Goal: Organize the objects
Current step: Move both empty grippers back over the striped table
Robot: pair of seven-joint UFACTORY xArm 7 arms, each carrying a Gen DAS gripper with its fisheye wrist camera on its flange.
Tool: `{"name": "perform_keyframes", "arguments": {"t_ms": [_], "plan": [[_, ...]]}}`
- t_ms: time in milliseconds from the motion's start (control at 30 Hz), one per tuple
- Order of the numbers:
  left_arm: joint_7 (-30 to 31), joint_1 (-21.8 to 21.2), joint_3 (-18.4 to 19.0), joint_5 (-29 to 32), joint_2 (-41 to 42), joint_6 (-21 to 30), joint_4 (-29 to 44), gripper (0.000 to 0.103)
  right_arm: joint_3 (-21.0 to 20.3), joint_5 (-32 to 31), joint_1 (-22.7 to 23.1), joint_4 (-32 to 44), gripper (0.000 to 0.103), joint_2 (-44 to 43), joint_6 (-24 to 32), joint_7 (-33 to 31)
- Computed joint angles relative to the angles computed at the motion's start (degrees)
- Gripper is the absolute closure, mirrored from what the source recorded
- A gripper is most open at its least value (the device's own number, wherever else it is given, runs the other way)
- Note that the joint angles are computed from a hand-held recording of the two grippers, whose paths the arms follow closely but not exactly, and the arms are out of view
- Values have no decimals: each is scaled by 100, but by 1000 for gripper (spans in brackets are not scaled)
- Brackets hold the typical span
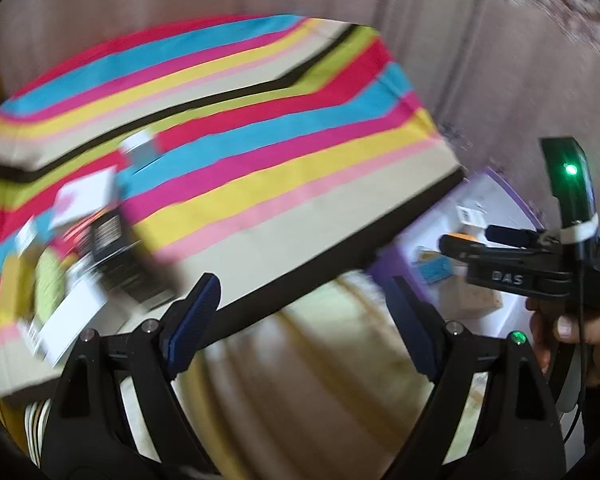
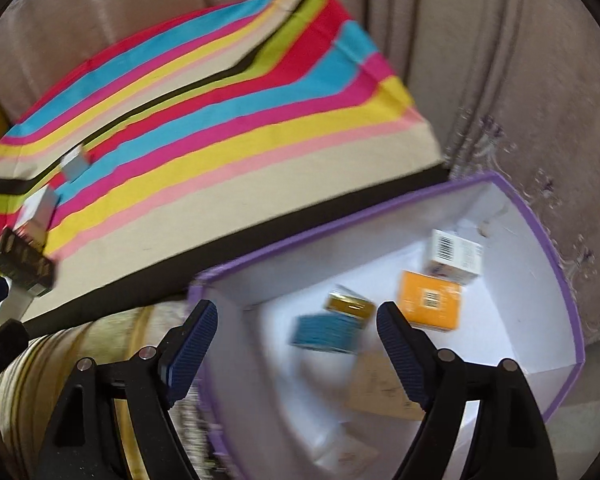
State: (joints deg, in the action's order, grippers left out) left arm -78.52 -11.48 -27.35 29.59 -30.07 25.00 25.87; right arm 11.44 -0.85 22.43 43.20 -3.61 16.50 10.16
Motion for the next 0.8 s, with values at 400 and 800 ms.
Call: {"name": "perform_keyframes", "arguments": {"t_ms": [400,800], "plan": [[-30,-1160,582,-1636,-3535,1979,-1927,16,470,-98,748,658,20,337,230,-91],[-87,-1784,842,-2183,-6233,3697,-2929,16,601,-1098,1672,1675,20,1224,345,445]]}}
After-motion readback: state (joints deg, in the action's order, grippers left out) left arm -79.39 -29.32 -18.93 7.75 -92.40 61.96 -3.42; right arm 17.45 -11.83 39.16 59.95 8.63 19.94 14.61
